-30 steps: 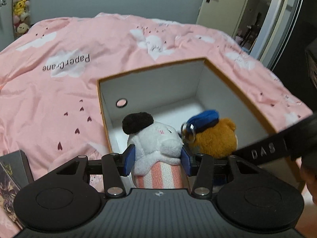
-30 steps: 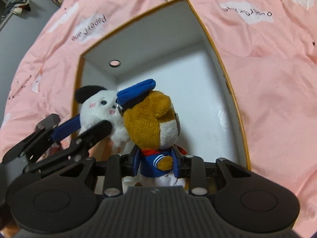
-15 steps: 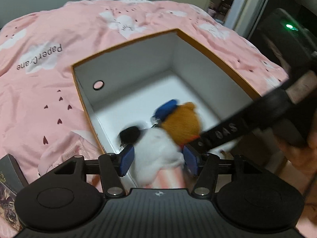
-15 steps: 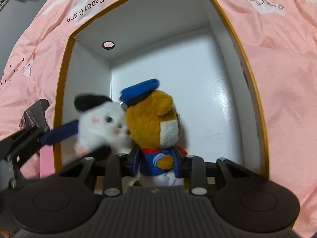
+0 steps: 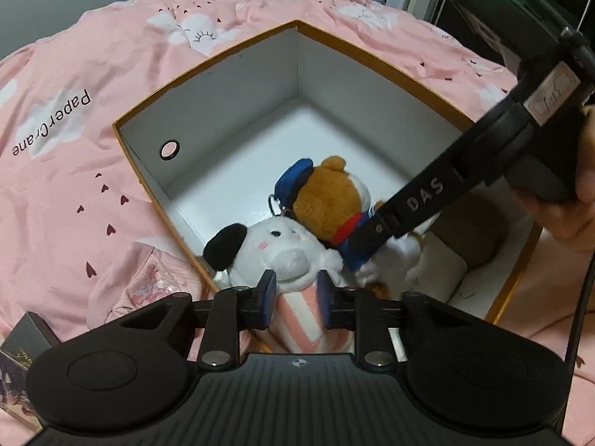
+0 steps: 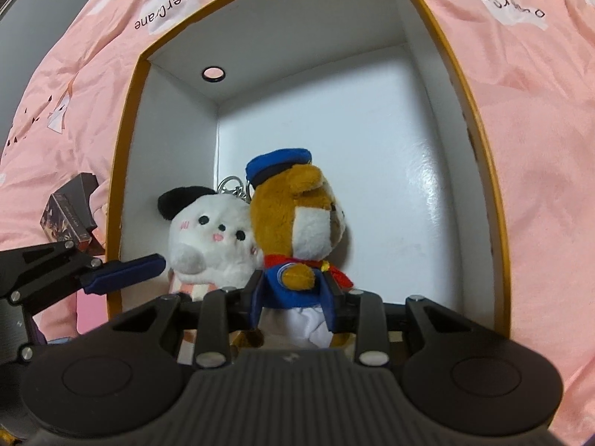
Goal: Organize objects
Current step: 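Carry the bear with the right tool while the left carries the white plush over the box, then open both tools to drop the bear and white plush into the box, then reach the left tool to the pink card wallet while the right reaches the pink pouch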
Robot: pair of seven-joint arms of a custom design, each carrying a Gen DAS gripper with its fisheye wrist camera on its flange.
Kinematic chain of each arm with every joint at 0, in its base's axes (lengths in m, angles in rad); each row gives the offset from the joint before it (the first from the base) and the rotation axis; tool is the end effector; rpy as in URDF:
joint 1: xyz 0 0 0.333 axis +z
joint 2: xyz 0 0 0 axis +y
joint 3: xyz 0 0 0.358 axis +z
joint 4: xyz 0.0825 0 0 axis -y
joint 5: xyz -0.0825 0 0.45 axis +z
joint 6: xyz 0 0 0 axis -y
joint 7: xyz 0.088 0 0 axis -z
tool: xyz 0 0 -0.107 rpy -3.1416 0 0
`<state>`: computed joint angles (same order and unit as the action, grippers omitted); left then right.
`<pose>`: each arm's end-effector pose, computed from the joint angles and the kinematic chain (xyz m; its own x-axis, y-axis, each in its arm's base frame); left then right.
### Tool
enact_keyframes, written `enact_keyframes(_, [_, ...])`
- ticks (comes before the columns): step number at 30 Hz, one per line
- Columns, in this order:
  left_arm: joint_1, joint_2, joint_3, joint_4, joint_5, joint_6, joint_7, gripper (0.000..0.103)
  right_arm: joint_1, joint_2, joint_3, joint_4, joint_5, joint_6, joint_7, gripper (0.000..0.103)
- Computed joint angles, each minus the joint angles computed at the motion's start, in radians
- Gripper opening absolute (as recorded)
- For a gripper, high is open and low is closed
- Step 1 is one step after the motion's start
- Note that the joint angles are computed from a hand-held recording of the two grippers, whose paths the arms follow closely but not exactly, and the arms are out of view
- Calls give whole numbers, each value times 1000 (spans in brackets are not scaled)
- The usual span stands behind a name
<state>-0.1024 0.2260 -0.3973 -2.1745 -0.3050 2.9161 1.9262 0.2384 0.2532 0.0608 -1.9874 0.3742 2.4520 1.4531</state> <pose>0.5847 -0.2900 0.3450 -0.5405 -0.8336 0.1139 -0.7465 0.4127 -0.5220 0.6522 0.1995 0.3584 0.1699 -0.9450 -0.2794 -0.9732 -0.1164 -0.1983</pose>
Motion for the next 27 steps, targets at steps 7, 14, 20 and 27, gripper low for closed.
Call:
enact_keyframes(7, [5,18,-7,6,18,14,-30,14,5,-12,6,-10,23,-13,-23,23])
enact_keyframes(14, [76,-6,-84,-34,-113,80,15,15,32,-18,4,-51,-31,63,9,26])
enact_keyframes(20, [198,-112,-209,-87,-472,122,262,16,58,-120,7,-166,-89,229,43,29])
enact_keyframes(27, [212,-262,-130,-212,-264,187,-53,19,102,-246,85,-287,303,461,-316,29])
